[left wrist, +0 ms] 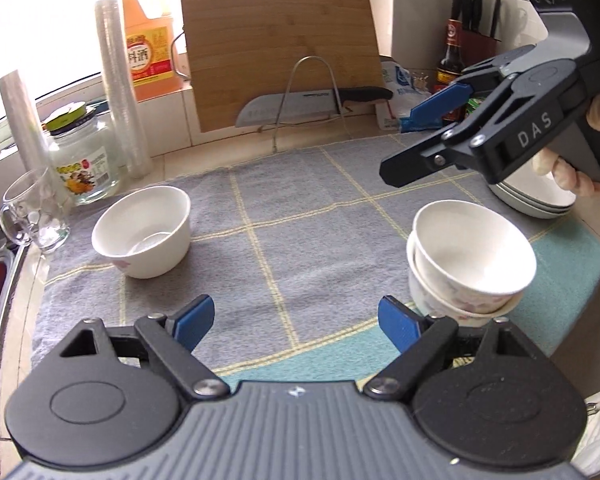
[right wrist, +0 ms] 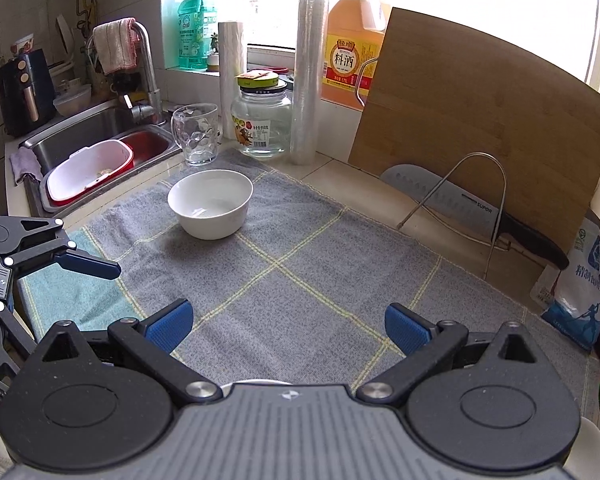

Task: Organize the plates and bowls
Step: 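Open the right tool and withdraw from the nested bowls, then reach the right tool to the last white bowl and grip its rim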

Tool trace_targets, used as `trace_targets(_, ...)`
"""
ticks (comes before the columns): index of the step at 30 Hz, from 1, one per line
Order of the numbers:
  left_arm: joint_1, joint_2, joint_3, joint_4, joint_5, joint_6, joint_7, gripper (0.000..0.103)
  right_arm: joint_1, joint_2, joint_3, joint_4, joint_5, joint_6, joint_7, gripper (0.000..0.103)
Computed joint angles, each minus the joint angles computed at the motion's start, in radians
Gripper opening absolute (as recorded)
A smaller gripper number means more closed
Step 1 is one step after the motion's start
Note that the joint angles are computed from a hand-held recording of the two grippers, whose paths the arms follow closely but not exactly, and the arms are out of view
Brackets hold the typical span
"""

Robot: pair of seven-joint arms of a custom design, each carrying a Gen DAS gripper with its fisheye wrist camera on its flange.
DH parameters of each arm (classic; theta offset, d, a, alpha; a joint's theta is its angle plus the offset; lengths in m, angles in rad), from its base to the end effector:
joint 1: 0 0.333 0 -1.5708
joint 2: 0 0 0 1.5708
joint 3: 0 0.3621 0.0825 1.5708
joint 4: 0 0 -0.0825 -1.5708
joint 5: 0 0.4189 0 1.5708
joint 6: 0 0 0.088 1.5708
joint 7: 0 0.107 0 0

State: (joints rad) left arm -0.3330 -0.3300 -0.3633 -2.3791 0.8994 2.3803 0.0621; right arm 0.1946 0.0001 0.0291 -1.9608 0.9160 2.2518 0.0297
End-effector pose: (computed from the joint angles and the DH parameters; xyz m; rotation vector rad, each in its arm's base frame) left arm 0.3772 -0.3191 0.5034 -1.8513 1.4781 -0.6201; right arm 0.6001 0.1591 0.5449 -2.2966 0.3517 -0.2053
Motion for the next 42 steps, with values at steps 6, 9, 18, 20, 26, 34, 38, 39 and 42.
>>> trace_targets(6,0.021,-0.061,0.011,-0.064,0.011,-0.027,-0.019,0.089,0.049,0.004,0.036,0.008,-0.033,0.075,0.049,0.103)
trace_targets(9,0.041,-0.08,0.018,-0.094,0.034,-0.018,-0.042,0.089,0.075,0.013,0.052,0.019,-0.06,0.113,0.102,0.103)
trace_targets(18,0.108,-0.09,0.054,-0.153,0.12,0.048,-0.041,0.089,0.137,0.074,0.088,0.085,-0.108,0.121,0.191,0.103)
trace_targets(20,0.125,-0.087,0.062,-0.161,0.138,0.068,-0.039,0.089,0.148,0.095,0.095,0.105,-0.123,0.117,0.2,0.103)
trace_targets(26,0.173,-0.072,0.08,-0.173,0.197,0.13,-0.05,0.089,0.174,0.166,0.11,0.171,-0.181,0.099,0.242,0.103)
trace_targets(34,0.222,-0.04,0.099,-0.173,0.261,0.221,-0.065,0.089,0.195,0.269,0.12,0.274,-0.254,0.086,0.325,0.103)
trace_targets(38,0.24,-0.027,0.107,-0.169,0.286,0.249,-0.067,0.089,0.203,0.323,0.125,0.333,-0.286,0.061,0.363,0.102)
trace_targets(39,0.243,-0.025,0.107,-0.167,0.293,0.251,-0.065,0.089,0.206,0.336,0.126,0.348,-0.296,0.053,0.372,0.102)
trace_targets(42,0.252,-0.017,0.108,-0.161,0.316,0.257,-0.061,0.089,0.212,0.371,0.128,0.385,-0.317,0.037,0.393,0.101)
